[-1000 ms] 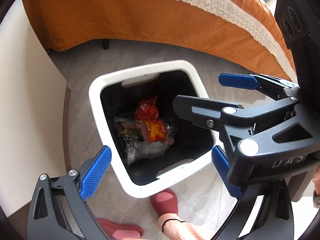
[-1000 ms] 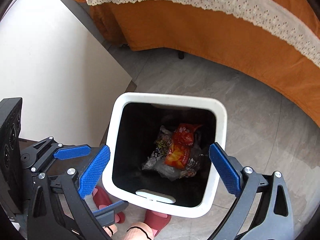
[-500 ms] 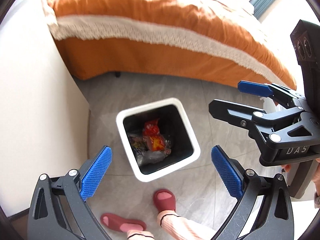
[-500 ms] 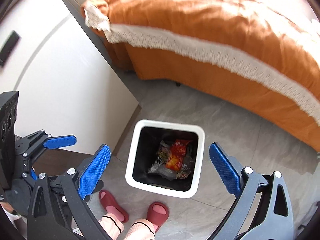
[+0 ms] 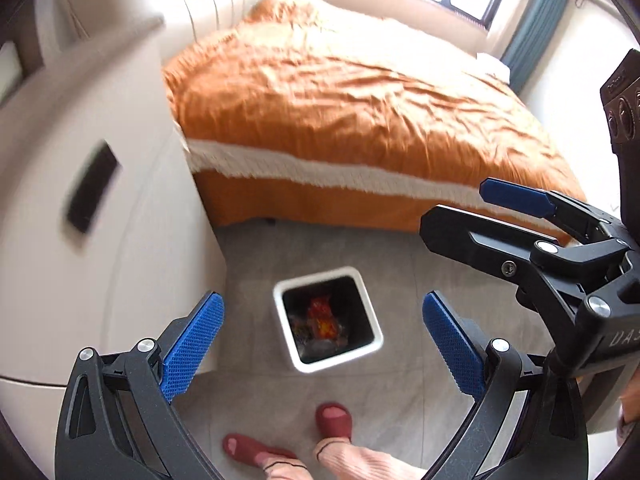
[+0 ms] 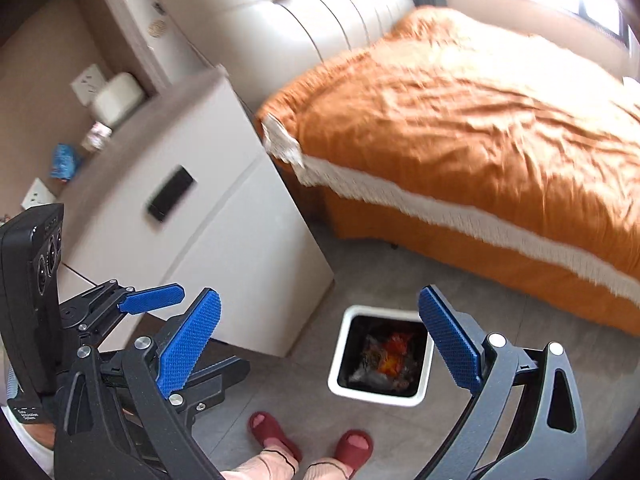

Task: Collect trash
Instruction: 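Move both open tools back to the desk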

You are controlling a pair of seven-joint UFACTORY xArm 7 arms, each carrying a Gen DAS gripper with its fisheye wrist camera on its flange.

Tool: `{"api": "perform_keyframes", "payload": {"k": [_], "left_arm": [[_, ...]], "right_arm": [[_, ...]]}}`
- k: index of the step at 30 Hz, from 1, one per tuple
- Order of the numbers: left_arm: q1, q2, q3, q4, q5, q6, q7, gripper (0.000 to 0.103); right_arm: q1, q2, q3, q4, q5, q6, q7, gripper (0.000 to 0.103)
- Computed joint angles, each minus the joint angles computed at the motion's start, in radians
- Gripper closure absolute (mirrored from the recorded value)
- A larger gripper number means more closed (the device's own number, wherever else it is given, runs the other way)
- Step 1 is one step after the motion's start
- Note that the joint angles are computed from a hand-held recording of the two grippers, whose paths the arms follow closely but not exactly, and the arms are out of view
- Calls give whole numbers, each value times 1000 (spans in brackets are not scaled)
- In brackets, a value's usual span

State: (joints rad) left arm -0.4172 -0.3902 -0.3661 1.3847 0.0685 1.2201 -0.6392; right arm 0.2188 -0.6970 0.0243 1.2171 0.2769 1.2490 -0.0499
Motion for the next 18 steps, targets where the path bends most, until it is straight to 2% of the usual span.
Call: {"api": "perform_keyframes", "payload": {"k": [7, 11, 14, 18], "left_arm": [[75, 1, -49, 232, 143, 175, -47, 5], [129, -25, -61, 307, 210, 267, -39, 5], [177, -68, -49, 328, 242, 310, -6, 5], [236, -131, 14, 331, 236, 327, 78, 5]], "right_arm": [[59, 129, 28, 269, 31, -8, -47, 4], [95, 218, 63, 408, 49, -20, -75, 4], [115, 287, 105, 496, 45, -38, -81, 4], [136, 388, 187, 618, -7, -69, -47, 4]]}}
